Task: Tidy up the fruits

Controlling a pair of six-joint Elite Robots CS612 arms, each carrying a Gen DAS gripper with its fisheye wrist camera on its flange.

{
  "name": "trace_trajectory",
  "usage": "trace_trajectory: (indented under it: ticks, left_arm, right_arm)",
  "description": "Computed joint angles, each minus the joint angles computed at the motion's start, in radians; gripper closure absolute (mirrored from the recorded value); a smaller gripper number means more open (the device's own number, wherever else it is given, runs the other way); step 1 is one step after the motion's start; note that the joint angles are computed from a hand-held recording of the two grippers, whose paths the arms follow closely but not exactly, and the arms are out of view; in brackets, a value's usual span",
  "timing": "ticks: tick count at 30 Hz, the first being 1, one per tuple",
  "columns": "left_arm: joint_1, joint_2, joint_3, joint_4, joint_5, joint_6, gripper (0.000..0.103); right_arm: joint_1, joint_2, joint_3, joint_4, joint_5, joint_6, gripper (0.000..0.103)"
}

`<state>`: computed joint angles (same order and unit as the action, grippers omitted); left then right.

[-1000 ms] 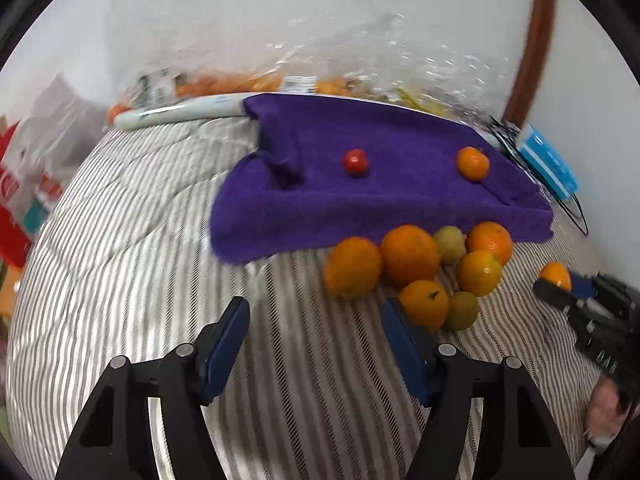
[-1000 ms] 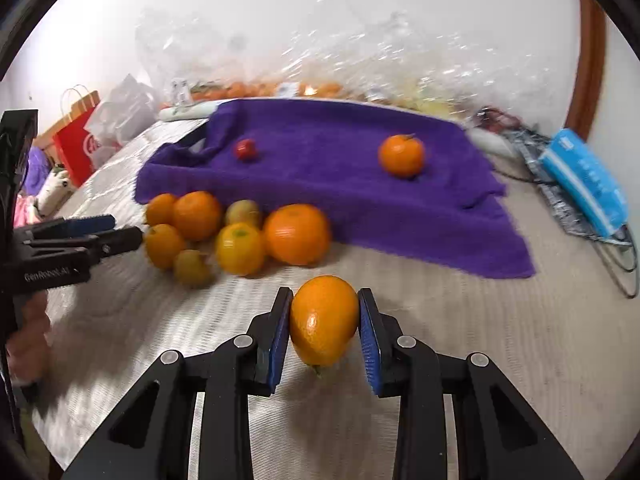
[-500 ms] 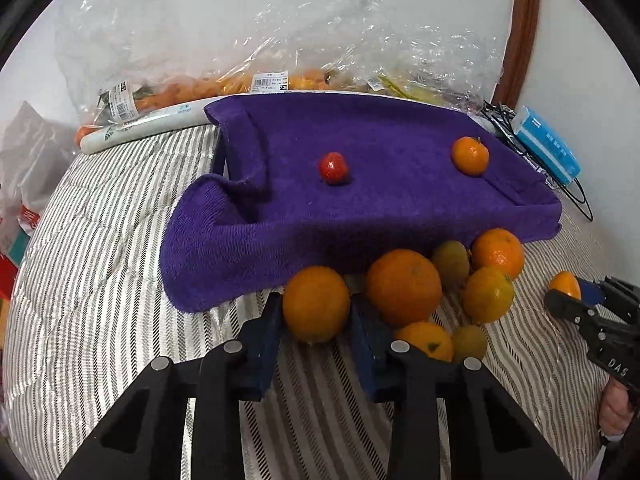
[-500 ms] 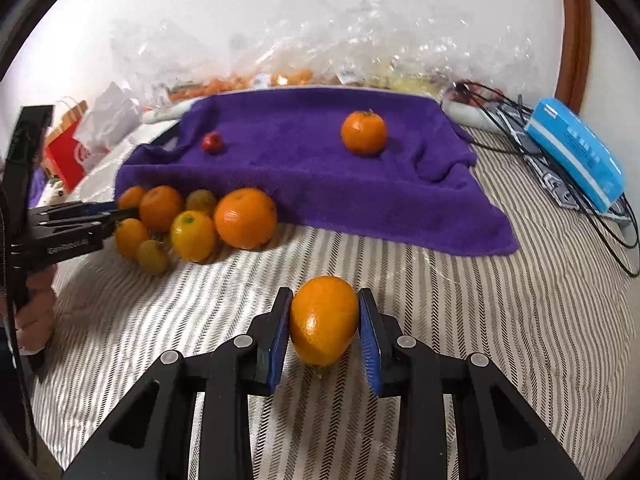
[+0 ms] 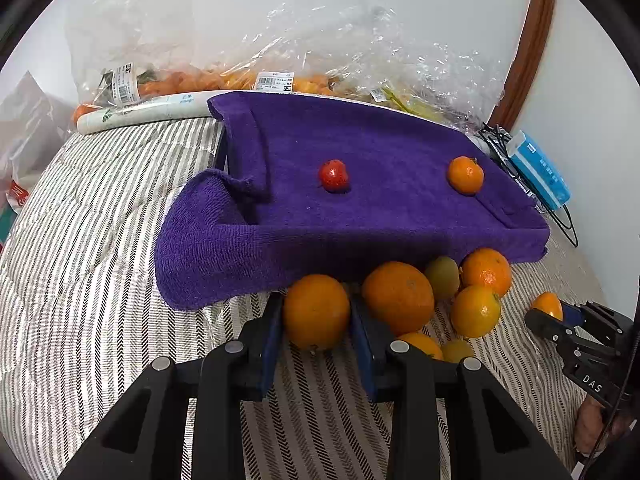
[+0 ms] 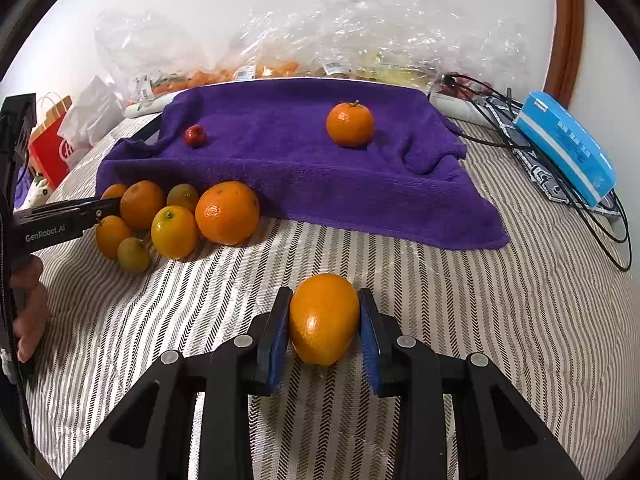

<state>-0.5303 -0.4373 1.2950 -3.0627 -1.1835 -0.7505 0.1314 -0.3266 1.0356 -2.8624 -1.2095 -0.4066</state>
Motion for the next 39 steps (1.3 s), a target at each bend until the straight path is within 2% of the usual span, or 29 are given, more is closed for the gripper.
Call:
trace_trajectory:
  ticks: [5,15,39]
  left_arm:
    - [0.001,0.000,0.008,-0.028,-0.009,-0.005,0.072]
    - [-0.011,0.003,0.013,-0.098,0.006,0.039,0.073]
    - [-0.012,0.009,0.006,-0.108,0.000,0.045,0.072]
  right_arm:
    - [-0.009,0.001,0.004,-0.027,0.022,0.043,0.071]
    - [-0.022,0.006,0.003,-0.058,0.062,0.127,0.071]
    - [-0.025,0.007,-0.003,-0.031,0.097,0.119,0.071]
